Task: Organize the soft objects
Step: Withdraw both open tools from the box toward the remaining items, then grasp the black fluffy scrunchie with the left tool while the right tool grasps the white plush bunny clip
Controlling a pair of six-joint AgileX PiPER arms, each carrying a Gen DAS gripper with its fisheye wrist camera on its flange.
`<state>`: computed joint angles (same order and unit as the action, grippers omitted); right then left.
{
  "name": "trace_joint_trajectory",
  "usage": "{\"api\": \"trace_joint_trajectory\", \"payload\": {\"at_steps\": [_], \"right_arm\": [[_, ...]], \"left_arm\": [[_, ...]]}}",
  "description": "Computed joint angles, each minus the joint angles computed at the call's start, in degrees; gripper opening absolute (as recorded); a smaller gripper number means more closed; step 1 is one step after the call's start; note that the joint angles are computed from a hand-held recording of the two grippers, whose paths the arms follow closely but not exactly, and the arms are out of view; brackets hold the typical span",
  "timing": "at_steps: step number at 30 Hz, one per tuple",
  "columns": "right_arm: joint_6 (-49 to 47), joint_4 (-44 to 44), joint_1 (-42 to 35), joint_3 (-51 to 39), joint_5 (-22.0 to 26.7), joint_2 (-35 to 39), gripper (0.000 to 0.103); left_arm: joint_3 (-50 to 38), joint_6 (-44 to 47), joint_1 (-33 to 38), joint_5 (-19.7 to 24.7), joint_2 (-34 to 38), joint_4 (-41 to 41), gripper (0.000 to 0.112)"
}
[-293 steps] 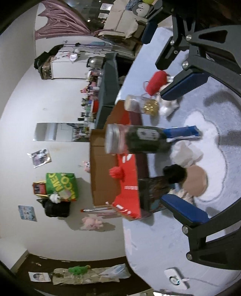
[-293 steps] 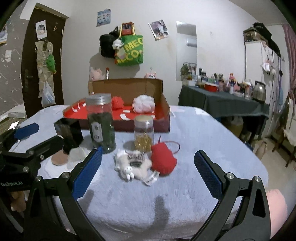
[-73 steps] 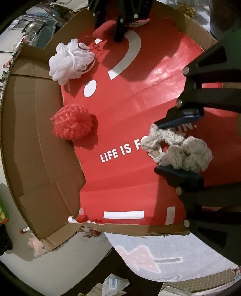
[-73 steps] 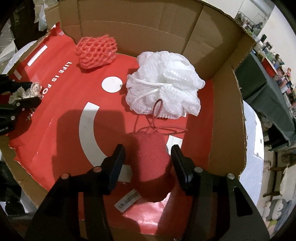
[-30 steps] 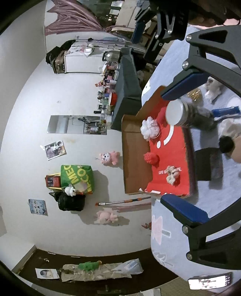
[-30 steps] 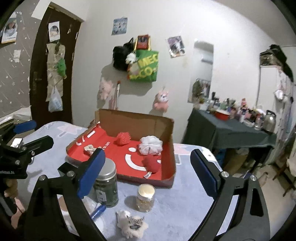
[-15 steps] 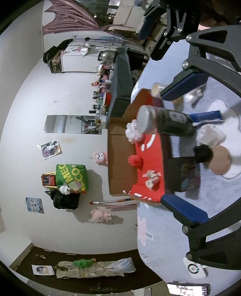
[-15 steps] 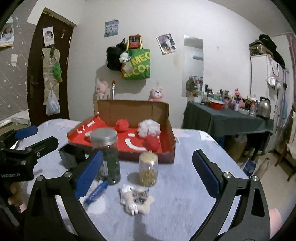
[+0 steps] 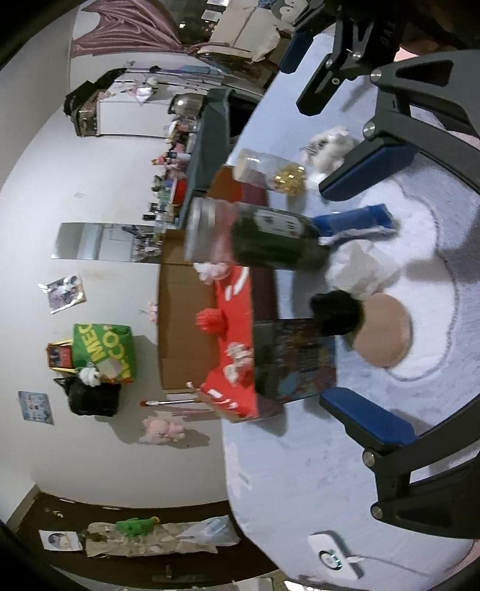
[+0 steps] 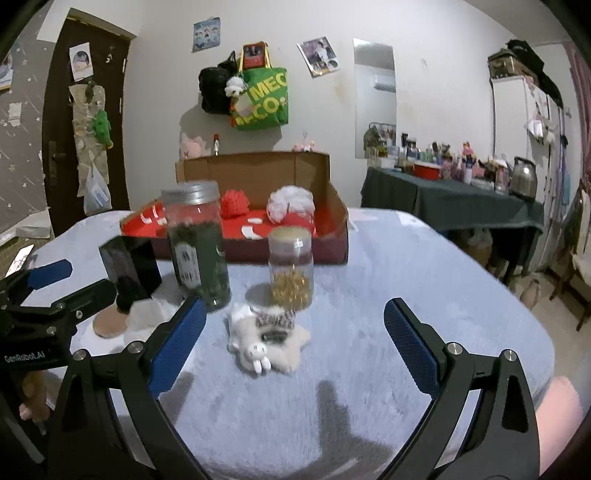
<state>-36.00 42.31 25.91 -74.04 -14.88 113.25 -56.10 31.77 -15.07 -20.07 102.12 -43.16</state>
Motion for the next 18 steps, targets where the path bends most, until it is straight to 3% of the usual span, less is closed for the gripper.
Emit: {"api": "trace_joint_trajectory", "payload": {"at_steps": [12, 18], "right_arm": [[-3.6, 3.7, -0.8, -2.7, 3.6, 3.5, 0.099], [-13.0, 12.5, -0.7, -5.3, 5.5, 4.9, 0.099]], "left_arm": [[-1.3, 3.0, 0.8, 1.5, 3.0, -3.5, 0.103], [-4.5, 10.4, 2.5, 6.8, 4.1, -10.4, 0.103]]}}
